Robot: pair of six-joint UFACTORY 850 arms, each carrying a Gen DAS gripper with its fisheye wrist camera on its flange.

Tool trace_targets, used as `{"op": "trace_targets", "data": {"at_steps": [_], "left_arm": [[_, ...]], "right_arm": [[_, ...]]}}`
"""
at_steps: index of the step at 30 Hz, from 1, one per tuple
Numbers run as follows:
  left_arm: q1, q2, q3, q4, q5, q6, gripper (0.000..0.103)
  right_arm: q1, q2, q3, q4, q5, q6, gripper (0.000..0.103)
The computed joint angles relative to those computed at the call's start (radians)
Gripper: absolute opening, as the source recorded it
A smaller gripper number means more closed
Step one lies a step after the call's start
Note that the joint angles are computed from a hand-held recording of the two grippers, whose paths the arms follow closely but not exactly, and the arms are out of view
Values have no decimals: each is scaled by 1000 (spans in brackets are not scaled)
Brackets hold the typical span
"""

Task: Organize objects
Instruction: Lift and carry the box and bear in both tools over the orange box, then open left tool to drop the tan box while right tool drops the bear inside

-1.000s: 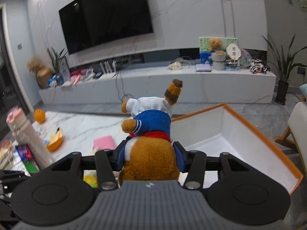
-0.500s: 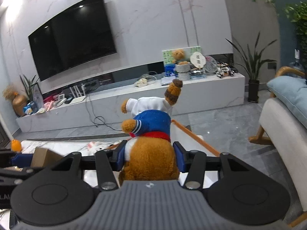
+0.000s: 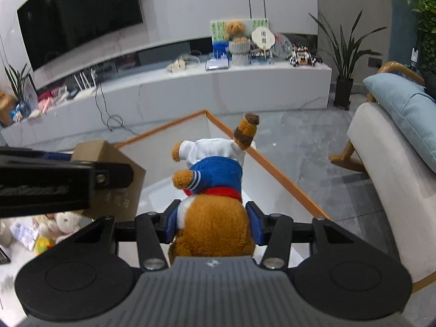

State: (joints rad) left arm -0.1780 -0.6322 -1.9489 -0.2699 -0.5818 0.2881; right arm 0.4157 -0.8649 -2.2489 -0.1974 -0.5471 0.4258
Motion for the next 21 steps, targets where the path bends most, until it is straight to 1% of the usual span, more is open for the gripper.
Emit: {"op": "trace_targets", "data": {"at_steps": [3, 6, 8, 10, 13, 16, 19, 21], "left_arm": [[-8, -59, -71, 40, -70, -48, 56], [-16, -128, -163, 97, -160, -103, 56], [-25, -163, -205, 136, -204, -114, 56], [-33, -192, -240, 167, -239, -123, 56], [-44, -206, -243, 217, -251, -135, 56], [-48, -204, -223, 236, -249, -143, 56], [-49, -206, -215, 236, -259, -138, 53], [-49, -202, -201, 240, -247, -133, 52]], "right_arm": [[-10, -44, -66, 49, -60, -72, 53], [-16, -96, -148, 99, -145, -169, 53], [-17, -130, -196, 136, -201, -243, 53], [-18, -151, -224, 173, -240, -295, 53], [-13, -178, -262, 164, -275, -319, 53], [-13, -186, -274, 156, -284, -323, 53], [-10, -185, -274, 140, -285, -320, 53], [-8, -190, -285, 141, -290, -322, 54]]}}
